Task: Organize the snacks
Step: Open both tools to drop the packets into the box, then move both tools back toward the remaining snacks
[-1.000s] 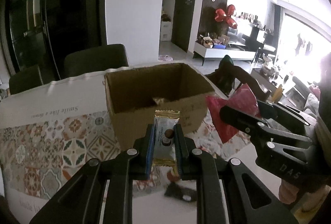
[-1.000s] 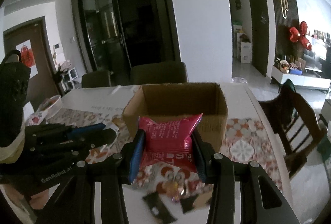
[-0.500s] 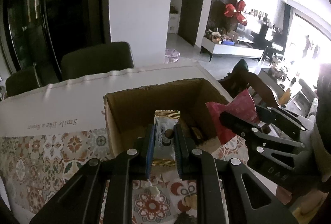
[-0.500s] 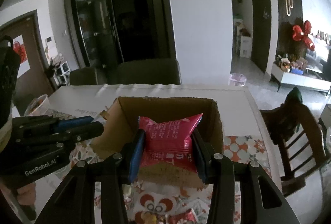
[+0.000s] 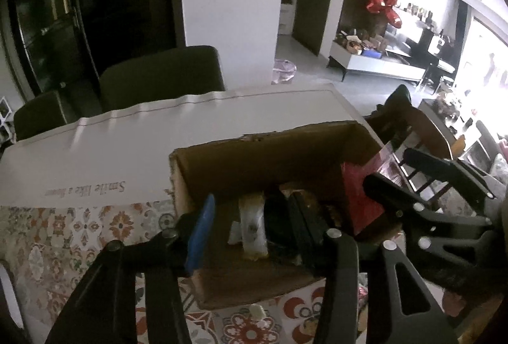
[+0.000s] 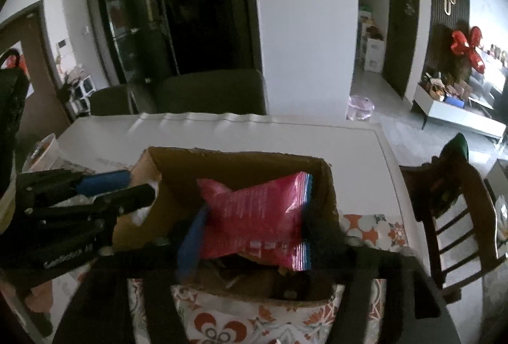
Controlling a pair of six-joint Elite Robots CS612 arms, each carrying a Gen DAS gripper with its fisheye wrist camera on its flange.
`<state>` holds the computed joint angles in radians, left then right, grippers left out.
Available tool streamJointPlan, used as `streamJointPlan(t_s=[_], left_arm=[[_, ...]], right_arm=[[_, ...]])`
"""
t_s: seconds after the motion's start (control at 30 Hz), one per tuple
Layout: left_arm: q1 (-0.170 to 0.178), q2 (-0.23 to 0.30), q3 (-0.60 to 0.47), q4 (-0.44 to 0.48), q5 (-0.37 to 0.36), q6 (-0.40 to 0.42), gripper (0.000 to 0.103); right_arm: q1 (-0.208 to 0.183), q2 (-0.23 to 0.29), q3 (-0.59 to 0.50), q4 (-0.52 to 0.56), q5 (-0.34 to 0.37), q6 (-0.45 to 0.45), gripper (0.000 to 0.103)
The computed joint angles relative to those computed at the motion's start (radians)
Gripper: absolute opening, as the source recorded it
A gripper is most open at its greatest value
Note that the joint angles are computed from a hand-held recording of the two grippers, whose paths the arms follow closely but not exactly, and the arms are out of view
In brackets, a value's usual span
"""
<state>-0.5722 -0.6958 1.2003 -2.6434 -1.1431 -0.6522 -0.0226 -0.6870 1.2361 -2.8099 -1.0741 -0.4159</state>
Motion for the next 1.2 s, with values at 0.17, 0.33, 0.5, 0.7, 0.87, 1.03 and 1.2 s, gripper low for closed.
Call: streamJointPlan(t_s=[0.17, 0.33, 0.5, 0.7, 0.87, 1.03, 1.2], left_arm=[[-0.013, -0.026, 0.049, -0.027, 0.022, 0.009, 0.054], [-0.041, -0.061, 0.116, -0.091, 0.069, 0.024, 0.059], [-0.073, -0.100, 0.202, -0.182, 0.093, 0.027, 0.061], [-0.111, -0.131, 0.277, -0.259, 0.136, 0.040, 0.061], [-0.142, -0.148, 0.325, -0.299, 0.174, 0.030, 0.061], [-0.168, -0.154, 0.362, -0.321, 0.204, 0.019, 0.061], [-0.182, -0.153, 0.389, -0.324, 0.219, -0.024, 0.061]], right_arm=[[-0.004, -0.007, 0.021, -0.033, -0.015, 0.029, 0.071], [-0.013, -0.038, 0.090, -0.108, -0.019, 0.016, 0.071], [-0.030, -0.080, 0.194, -0.233, 0.002, 0.025, 0.079], [-0.052, -0.125, 0.303, -0.346, 0.036, 0.026, 0.079], [-0.068, -0.148, 0.375, -0.428, 0.050, 0.043, 0.079], [-0.083, -0.159, 0.423, -0.461, 0.057, 0.051, 0.079], [-0.093, -0.162, 0.465, -0.501, 0.036, 0.058, 0.079]])
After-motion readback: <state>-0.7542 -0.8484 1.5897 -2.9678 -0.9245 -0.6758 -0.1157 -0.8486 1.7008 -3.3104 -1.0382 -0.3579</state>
